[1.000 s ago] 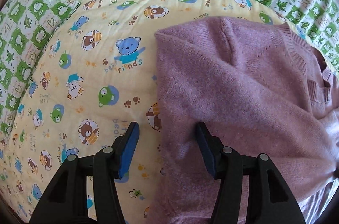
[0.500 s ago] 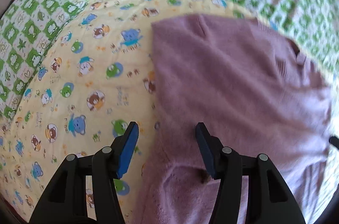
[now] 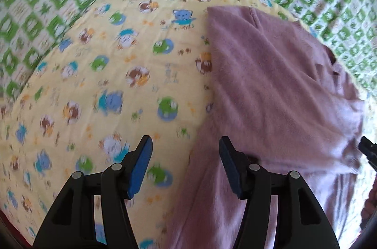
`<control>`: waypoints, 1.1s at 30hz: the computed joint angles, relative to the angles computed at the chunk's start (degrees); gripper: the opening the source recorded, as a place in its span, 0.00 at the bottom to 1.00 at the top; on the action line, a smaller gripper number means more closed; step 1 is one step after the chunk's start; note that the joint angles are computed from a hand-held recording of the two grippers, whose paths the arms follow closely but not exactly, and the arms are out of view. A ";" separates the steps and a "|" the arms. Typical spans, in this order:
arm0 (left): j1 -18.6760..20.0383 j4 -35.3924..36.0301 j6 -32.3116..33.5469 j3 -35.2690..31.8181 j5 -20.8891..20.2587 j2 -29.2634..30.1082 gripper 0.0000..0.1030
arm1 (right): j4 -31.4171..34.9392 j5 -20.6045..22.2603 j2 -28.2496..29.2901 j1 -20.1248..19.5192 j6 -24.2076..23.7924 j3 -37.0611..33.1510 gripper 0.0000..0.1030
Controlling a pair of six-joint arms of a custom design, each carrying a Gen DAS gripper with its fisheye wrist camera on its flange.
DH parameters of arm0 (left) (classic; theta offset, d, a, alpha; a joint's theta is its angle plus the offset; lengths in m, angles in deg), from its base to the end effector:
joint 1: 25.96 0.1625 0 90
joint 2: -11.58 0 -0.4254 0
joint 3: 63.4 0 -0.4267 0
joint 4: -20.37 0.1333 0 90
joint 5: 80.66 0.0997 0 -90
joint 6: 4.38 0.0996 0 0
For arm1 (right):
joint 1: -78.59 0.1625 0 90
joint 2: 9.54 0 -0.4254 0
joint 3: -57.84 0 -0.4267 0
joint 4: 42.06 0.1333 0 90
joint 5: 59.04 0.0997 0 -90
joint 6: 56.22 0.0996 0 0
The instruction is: Fold small clothes
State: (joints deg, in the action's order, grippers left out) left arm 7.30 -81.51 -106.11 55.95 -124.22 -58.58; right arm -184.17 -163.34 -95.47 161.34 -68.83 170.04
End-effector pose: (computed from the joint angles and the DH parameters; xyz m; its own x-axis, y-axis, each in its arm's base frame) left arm -0.2727 -0.4246 0.1247 -0.6490 -0.5932 -0.4763 -0.1456 0.7114 -0.6876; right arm 0.0391 -0.5540 0.3546 -0.9496 0.0286 0.3121 -0.0961 0.9213 -0.3768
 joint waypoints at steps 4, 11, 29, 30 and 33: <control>-4.11 -0.93 -0.27 2.74 -4.16 -0.79 0.62 | -0.53 -0.78 -3.49 0.11 -1.71 2.86 0.42; -10.24 -5.06 -0.40 7.11 -11.20 -0.79 0.63 | 3.01 -4.31 -13.15 -1.85 -1.69 10.13 0.42; -23.15 -5.81 -12.71 11.30 -22.52 -1.07 0.68 | 10.01 -3.55 -33.92 -4.16 -4.72 21.76 0.47; -23.61 -5.73 -13.06 11.15 -23.15 -0.80 0.69 | 10.58 -3.50 -35.12 -4.60 -5.10 22.15 0.47; -23.52 -7.75 -12.97 10.87 -24.12 0.76 0.69 | 13.14 -0.92 -39.15 -7.00 -7.21 22.99 0.49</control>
State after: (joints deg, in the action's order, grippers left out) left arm -16.22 -89.25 -119.07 66.82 -148.33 -57.82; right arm -171.03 -164.27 -134.62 154.34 -76.04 193.03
